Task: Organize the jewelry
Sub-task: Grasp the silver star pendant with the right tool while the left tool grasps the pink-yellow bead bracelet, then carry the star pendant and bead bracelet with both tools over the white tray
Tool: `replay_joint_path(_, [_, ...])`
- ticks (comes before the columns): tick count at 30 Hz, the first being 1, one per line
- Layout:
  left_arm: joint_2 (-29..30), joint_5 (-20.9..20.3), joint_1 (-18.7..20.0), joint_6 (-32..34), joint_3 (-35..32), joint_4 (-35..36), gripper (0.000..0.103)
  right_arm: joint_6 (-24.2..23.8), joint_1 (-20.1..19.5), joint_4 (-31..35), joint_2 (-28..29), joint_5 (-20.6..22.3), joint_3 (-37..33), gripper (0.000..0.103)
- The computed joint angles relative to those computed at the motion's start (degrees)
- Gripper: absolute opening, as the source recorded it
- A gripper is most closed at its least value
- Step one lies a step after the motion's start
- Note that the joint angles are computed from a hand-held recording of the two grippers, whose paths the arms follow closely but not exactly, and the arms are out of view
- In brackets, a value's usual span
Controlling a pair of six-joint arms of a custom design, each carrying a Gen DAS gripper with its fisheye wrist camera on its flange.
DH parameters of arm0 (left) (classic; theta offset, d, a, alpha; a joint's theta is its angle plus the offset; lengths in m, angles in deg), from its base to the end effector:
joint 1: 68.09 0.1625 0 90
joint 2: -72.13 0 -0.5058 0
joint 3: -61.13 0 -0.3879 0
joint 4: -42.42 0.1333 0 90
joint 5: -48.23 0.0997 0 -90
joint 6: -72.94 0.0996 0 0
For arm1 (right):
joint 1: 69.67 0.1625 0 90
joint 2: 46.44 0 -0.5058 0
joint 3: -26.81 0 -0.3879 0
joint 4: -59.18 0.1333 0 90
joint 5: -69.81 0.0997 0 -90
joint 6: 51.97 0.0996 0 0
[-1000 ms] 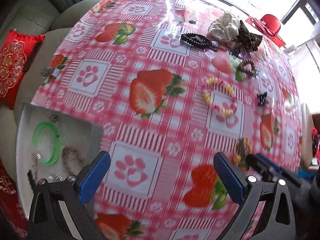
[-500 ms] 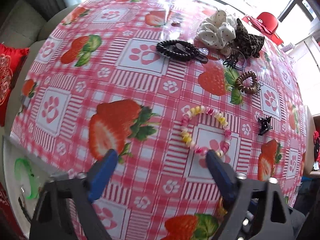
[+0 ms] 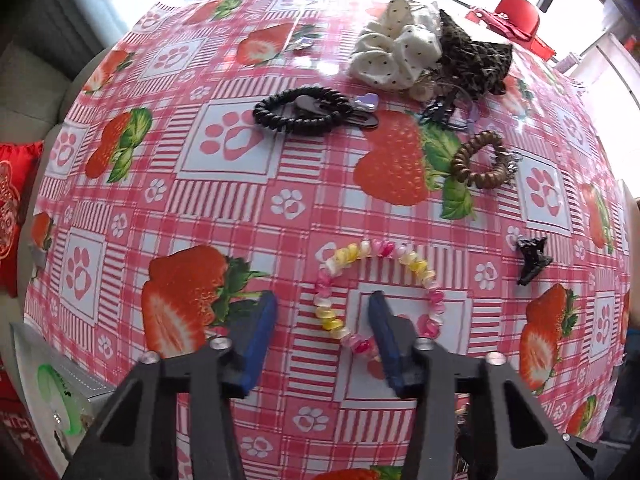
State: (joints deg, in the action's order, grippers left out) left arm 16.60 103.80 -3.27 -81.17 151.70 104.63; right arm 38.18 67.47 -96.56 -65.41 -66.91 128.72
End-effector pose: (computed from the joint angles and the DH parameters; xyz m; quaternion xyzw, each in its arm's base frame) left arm -0.0388 -0.5283 0.2879 0.4278 0.8521 0.0622 0.2950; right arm 0.4819 -0.3643 -0.1527 -0.2776 -0.8663 0.3151 0.2706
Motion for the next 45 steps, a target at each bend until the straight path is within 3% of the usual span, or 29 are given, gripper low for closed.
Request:
replay_joint_path(1, [0.24, 0.29, -0.17, 0.0, -0.17, 0.15, 0.038, 0.66, 0.29, -1.56, -0.21, -0.34, 0.77, 0.011])
replay_joint_path(3, [0.27, 0.84, -0.41, -0.23, 0.13, 0.37, 0.016, 1.9, 0.81, -3.8, -0.58, -0.94, 1.95, 0.008])
replay_joint_path(4, [0.54, 1.7, -0.28, -0.63, -0.33, 1.27, 0.016, 2.32, 1.01, -4.81, -0.78, -1.17, 2.6, 0.003])
replay_joint_path(11, [-1.36, 5.24, -0.28, 0.59, 0.16, 3.06, 0.016, 7.49, 2.57, -8.51, -1.93, -1.84, 5.47, 0.003])
replay_joint_path(18, [-3.22, 4.46, 1.01, 2.64, -0.13, 3.55, 0.016, 9.23, 1.79, -8.19, -2.12, -0.38, 5.57, 0.007])
replay_joint_path(21, [-4.03, 3.92, 2.28, 3.75, -1.76, 4.48, 0.016, 8.32, 0.54, -5.68, -2.09, -0.14, 4.41, 0.031])
replay_joint_path(22, [-4.12, 3.81, 2.65, 3.65, -2.23, 4.94, 0.016, 8.0, 0.21, -4.95, -2.02, -0.28, 4.02, 0.032])
replay_joint_path(27, [-4.31, 2.9, 3.76, 3.85, -3.44, 5.72, 0.016, 7.4, -1.48, 1.15, -1.94, 0.76, 1.51, 0.032])
replay_joint_path(30, [-4.89, 2.66, 4.29, 4.67, -3.5, 5.87, 0.016, 7.3, -2.0, 8.3, -1.87, 1.03, -1.4, 0.032])
replay_joint_path(32, [-5.29, 2.65, 4.16, 4.94, -2.88, 5.7, 0.016, 7.18, -2.3, 13.71, -1.58, 1.44, -3.76, 0.018])
replay_joint_path(34, [-5.67, 2.95, 4.31, 5.21, -2.85, 6.19, 0.016, 7.87, -2.28, 16.42, -1.24, 1.44, -4.98, 0.015])
replay_joint_path(36, [-5.89, 3.2, 4.39, 5.29, -2.92, 6.69, 0.016, 8.72, -1.83, 13.05, -1.33, 0.44, -3.67, 0.007])
replay_joint_path(39, [-6.43, 3.71, 4.63, 5.78, -3.22, 7.47, 0.016, 10.3, -0.77, 4.81, -1.73, -1.39, -0.2, 0.007])
replay_joint_path(45, [-7.51, 4.68, 5.14, 6.37, -4.15, 9.69, 0.016, 14.27, 1.48, -2.22, -2.26, -2.86, 3.32, 0.007])
